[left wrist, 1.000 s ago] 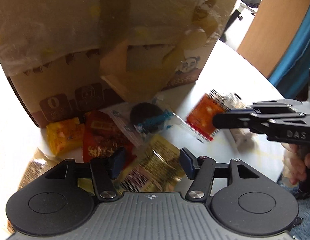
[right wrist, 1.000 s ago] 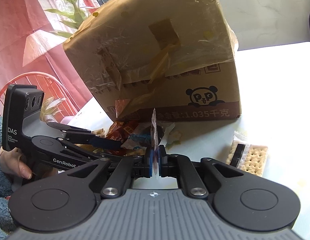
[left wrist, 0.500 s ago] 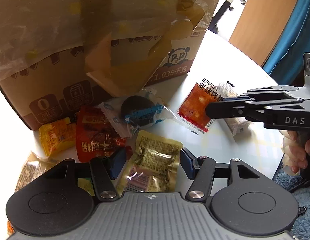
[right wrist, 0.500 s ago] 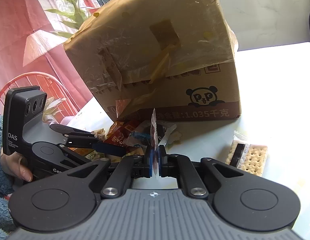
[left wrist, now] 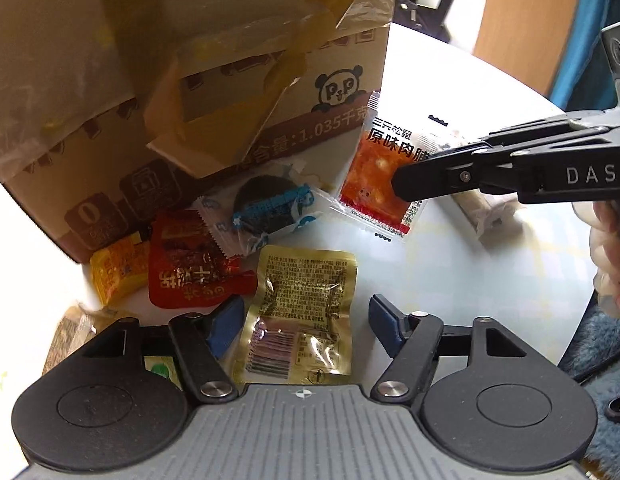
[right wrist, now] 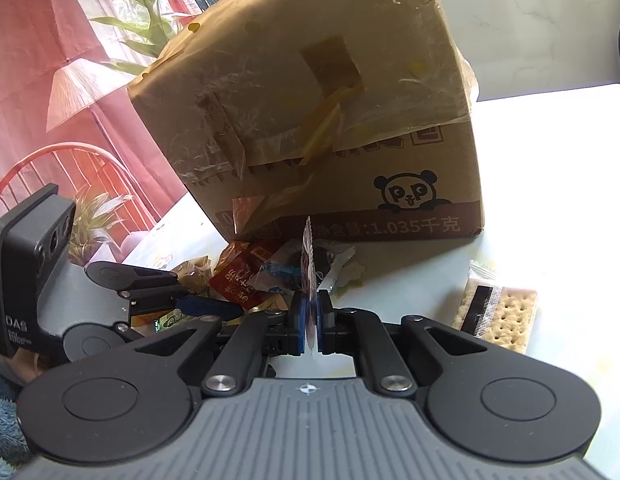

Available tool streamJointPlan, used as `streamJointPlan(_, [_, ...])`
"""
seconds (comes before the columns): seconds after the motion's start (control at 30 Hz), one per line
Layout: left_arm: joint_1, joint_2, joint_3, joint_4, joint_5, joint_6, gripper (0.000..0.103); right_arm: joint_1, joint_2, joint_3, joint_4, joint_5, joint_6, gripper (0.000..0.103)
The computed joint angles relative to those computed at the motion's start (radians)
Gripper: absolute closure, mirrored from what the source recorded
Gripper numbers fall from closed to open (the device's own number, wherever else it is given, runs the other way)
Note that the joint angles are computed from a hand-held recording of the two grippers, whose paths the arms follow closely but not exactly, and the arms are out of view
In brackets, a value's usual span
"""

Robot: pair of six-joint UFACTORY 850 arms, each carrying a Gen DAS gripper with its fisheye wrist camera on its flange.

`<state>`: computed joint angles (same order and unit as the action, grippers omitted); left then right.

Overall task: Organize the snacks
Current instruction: 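Grasp the gold foil packet with the left tool while the right tool holds its packet, then lift both packets and carry them over the box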

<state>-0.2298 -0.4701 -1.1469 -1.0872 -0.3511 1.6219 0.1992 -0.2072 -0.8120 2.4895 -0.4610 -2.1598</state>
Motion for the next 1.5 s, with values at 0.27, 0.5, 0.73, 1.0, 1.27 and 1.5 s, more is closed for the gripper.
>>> streamJointPlan(0.27, [0.014, 0.047, 0.061, -0.211, 0.044, 0.185, 0.055, -0.004, -0.005, -0.004, -0.026, -0.002, 0.018, 0.097])
streamJointPlan(0.5, [0.039, 0.071, 0.075, -0.297, -0.007, 0.246, 0.056, -0.002, -0.003, -0.003, -0.008, 0.001, 0.003, 0.097])
streamJointPlan(0.73, [0.073, 0.107, 0.088, -0.252, -0.092, 0.22, 0.056, -0.004, 0.011, 0.008, 0.007, -0.015, -0.011, 0.097])
streamJointPlan(1.0, [0.125, 0.18, 0.124, -0.348, -0.2, 0.281, 0.056, -0.004, 0.036, 0.012, 0.023, -0.039, -0.042, 0.097])
streamJointPlan(1.27, [0.184, 0.24, 0.088, -0.569, -0.36, 0.38, 0.055, -0.032, 0.117, -0.006, 0.042, -0.113, -0.141, 0.097])
streamJointPlan(1.5, [0.174, 0.221, -0.026, -0.733, -0.358, 0.491, 0.055, -0.056, 0.126, -0.107, 0.156, -0.11, -0.303, 0.097])
